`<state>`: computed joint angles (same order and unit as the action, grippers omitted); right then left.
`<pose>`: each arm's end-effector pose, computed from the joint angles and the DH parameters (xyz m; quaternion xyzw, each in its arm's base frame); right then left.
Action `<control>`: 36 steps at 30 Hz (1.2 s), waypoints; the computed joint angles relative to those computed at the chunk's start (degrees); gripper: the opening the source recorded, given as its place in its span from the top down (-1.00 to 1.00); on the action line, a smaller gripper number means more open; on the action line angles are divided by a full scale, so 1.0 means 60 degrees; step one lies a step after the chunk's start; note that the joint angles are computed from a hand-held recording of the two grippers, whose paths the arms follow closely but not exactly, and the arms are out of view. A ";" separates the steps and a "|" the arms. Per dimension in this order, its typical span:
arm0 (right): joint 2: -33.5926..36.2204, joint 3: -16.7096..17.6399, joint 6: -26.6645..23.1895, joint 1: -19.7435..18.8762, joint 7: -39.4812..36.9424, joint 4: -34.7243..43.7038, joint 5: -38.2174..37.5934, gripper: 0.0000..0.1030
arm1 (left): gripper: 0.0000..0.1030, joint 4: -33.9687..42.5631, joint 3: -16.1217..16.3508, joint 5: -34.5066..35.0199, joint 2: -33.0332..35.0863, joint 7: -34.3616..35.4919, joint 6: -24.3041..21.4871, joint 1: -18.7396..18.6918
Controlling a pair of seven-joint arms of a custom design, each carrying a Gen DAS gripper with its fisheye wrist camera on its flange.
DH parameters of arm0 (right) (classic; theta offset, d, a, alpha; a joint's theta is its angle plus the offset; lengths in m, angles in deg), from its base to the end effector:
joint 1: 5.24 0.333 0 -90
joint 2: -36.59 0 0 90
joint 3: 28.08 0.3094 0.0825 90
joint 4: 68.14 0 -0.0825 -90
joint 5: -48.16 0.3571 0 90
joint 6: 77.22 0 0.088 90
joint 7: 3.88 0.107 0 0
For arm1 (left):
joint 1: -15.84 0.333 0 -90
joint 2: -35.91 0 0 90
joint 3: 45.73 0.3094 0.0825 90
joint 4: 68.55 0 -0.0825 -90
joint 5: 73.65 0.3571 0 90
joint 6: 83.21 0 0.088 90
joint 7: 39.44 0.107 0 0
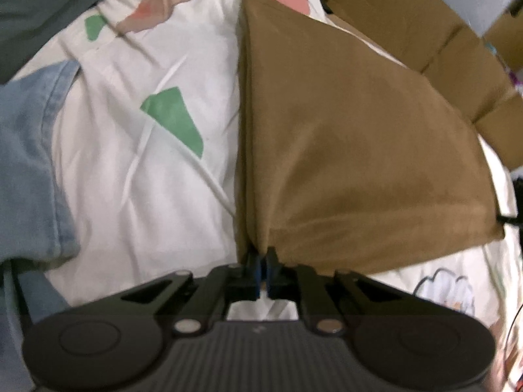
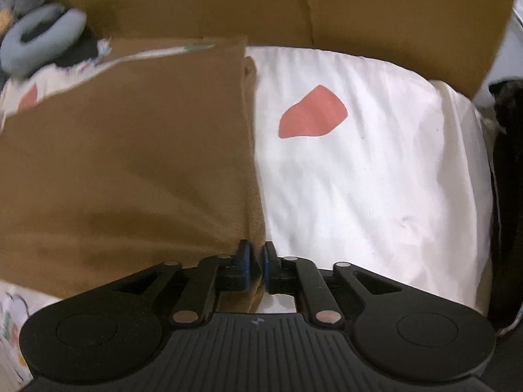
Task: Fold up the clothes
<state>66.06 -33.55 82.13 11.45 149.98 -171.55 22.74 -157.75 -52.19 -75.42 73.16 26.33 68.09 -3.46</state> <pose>0.6472 0.1556 0.3199 -0.4860 0.8333 -0.1712 0.2003 0.6501 -0.2953 0.3256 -0.7017 0.6775 -0.2175 0.0356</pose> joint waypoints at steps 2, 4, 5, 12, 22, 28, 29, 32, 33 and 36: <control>-0.0260 -0.0344 0.0136 0.0282 0.0553 -0.0265 -0.0322 0.66 | 0.78 0.0039 0.0188 0.0267 -0.0084 -0.0103 -0.0121 -0.0178; -0.0560 -0.0569 0.0142 0.0487 0.1017 -0.0527 -0.0738 0.45 | 0.63 0.0013 0.0399 0.0620 -0.0202 -0.0289 -0.0158 -0.0369; -0.0711 -0.0617 0.0196 0.0532 0.1230 -0.0681 -0.0925 0.37 | 0.62 -0.0008 0.0529 0.0848 -0.0253 -0.0415 -0.0129 -0.0479; -0.1244 -0.0456 0.0517 0.0552 0.2091 -0.1151 -0.1996 0.37 | 0.62 0.0249 0.0711 0.1585 -0.0253 -0.0890 0.0267 -0.0624; -0.0048 0.0228 0.0089 0.0258 0.0490 0.0459 -0.1037 0.37 | 0.61 0.2558 0.0100 0.1133 0.1318 0.0172 -0.0021 -0.0626; 0.0505 0.0181 -0.0335 0.0485 -0.0125 0.0985 -0.0597 0.35 | 0.57 0.3795 -0.0115 0.0815 0.2215 0.1071 -0.0160 -0.0845; 0.0500 0.0123 -0.0338 0.0558 -0.0119 0.0949 -0.0621 0.35 | 0.55 0.4012 -0.0153 0.0749 0.2364 0.1201 -0.0184 -0.0875; 0.0472 0.0039 -0.0420 0.0716 -0.0195 0.0870 -0.0731 0.35 | 0.51 0.4835 -0.0229 0.0643 0.2863 0.1641 -0.0439 -0.1037; 0.0462 0.0064 -0.0501 0.0726 -0.0285 0.0883 -0.0726 0.35 | 0.51 0.5185 -0.0249 0.0628 0.3063 0.1802 -0.0570 -0.1108; 0.0432 0.0164 -0.0756 0.0704 -0.0506 0.0951 -0.0605 0.34 | 0.51 0.6054 -0.0380 0.0532 0.3538 0.2306 -0.0741 -0.1301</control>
<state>68.65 -32.56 77.60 15.67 146.94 -165.85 19.10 -121.42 -54.47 -72.23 94.39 40.16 63.64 -11.26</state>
